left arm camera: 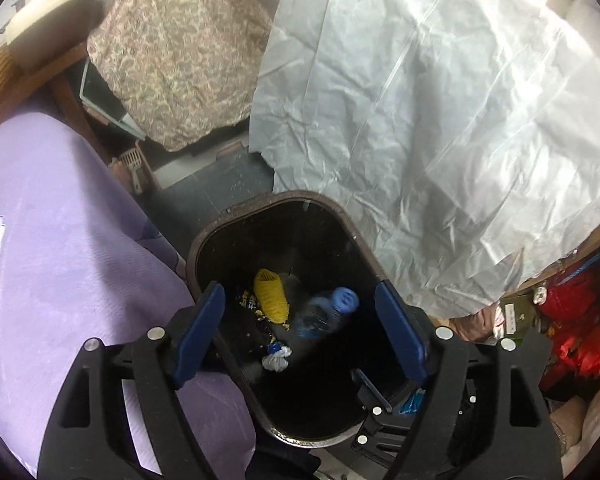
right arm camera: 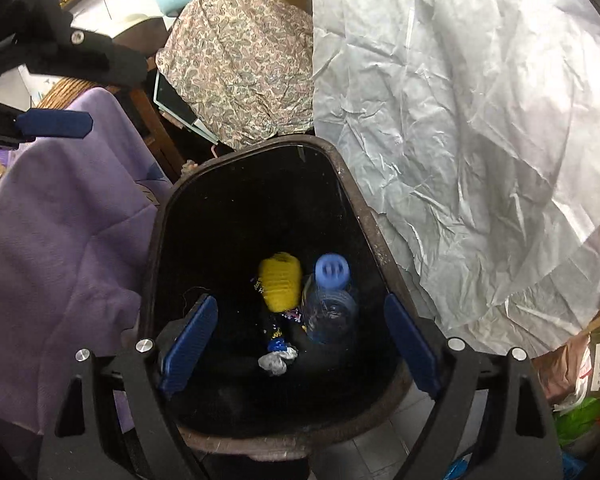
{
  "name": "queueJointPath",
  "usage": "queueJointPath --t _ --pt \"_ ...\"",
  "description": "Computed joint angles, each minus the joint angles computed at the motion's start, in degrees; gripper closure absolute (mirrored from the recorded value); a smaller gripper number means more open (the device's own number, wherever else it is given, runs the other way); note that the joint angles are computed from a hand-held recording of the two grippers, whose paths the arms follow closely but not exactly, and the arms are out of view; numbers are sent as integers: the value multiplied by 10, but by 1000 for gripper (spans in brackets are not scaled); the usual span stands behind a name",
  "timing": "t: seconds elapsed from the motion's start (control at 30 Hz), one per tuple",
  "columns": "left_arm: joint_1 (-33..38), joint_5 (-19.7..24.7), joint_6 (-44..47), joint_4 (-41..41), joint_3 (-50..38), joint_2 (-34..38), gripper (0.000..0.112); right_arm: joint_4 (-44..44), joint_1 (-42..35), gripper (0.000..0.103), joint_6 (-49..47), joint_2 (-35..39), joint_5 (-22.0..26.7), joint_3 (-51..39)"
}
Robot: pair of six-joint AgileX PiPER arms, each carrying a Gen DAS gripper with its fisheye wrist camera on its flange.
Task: Collect trash
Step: 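Move both grippers over the black bin and release the net and bottle, then return both grippers to the table toward the green carton and snack bag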
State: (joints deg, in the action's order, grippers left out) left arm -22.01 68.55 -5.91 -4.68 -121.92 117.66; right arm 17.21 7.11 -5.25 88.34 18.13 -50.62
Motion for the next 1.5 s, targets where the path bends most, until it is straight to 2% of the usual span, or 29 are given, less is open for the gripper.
queueJointPath --t 0.1,0.23,0.33,0.43,0.63,0.77,1.0,1.1,1.27,1.37,1.5 --pt "1 -41 10 -10 70 -57 34 -11 3 18 13 -33 5 17" --pt "5 -121 21 -20 210 -173 28 -31 9 18 30 -71 22 26" --pt "22 -155 31 -36 292 -256 23 -78 23 18 74 -97 39 25" --pt "62 -176 45 -63 367 -339 19 -72 30 18 65 -115 62 14" --pt "220 -182 101 -124 506 -498 18 -105 88 18 116 -143 113 -37" --pt "417 -158 213 -224 572 -575 18 -152 171 17 162 -133 144 -102" --pt "716 -62 417 -352 596 -574 18 -188 307 16 195 -52 167 -225" --pt "784 -23 495 -394 595 -555 18 -188 334 16 167 -7 166 -293" --pt "784 0 569 -400 556 -501 18 -90 321 16 2 74 198 -436" --pt "753 -6 575 -389 527 -475 18 -32 302 20 -89 144 258 -566" --pt "715 -36 566 -367 512 -465 18 -52 304 26 -109 242 342 -752"
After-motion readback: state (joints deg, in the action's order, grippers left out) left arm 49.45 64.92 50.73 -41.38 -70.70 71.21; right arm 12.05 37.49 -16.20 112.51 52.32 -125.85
